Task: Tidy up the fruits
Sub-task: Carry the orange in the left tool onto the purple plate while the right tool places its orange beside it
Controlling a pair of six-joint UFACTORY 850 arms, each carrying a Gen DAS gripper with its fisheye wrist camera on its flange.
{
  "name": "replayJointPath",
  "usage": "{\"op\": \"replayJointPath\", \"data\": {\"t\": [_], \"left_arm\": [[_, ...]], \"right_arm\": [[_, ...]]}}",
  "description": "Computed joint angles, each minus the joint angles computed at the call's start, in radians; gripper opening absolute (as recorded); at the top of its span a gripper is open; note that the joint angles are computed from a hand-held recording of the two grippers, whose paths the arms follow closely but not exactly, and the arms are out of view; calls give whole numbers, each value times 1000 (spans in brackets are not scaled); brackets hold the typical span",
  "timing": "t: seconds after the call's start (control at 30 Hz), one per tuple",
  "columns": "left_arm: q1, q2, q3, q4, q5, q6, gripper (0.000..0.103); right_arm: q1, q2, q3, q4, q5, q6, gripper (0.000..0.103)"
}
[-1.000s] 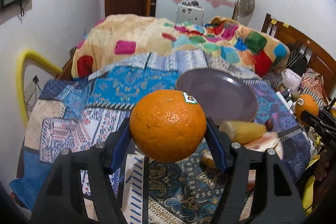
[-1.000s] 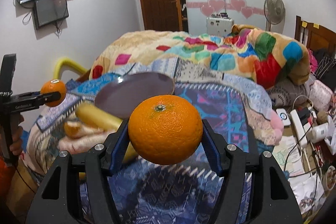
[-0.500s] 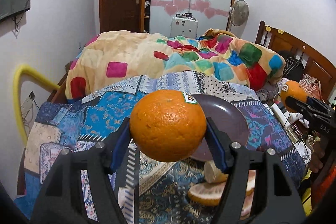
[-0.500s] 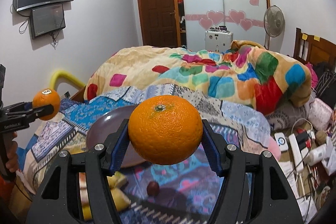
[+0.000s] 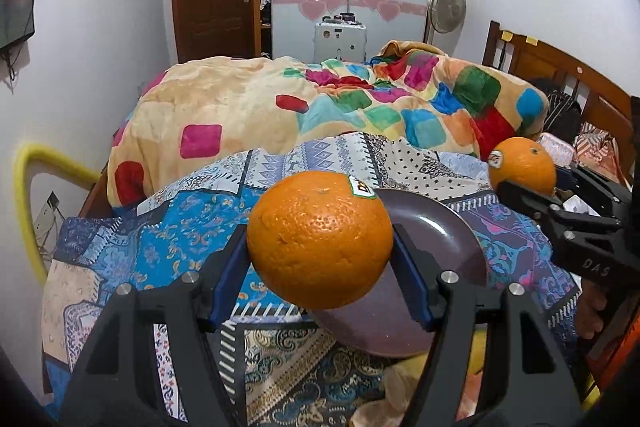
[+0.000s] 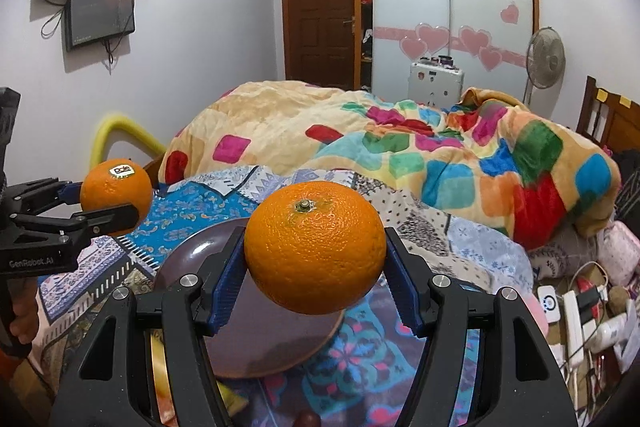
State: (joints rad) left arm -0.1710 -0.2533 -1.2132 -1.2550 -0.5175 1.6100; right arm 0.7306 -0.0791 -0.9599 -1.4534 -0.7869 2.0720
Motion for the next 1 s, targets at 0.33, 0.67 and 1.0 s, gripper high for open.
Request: {"op": "replayJointPath", "data": {"t": [0.33, 0.67, 1.0], "left_arm": [[-47, -113, -119, 182, 14, -205, 68], [-81, -243, -243, 457, -42, -474, 68], [-91, -247, -232, 460, -26, -437, 68]], "right_arm": [[-112, -69, -59, 123, 177, -156, 62], [-156, -129, -102, 270, 275, -323, 62], [-165, -165, -125, 344, 279, -430, 62]]}}
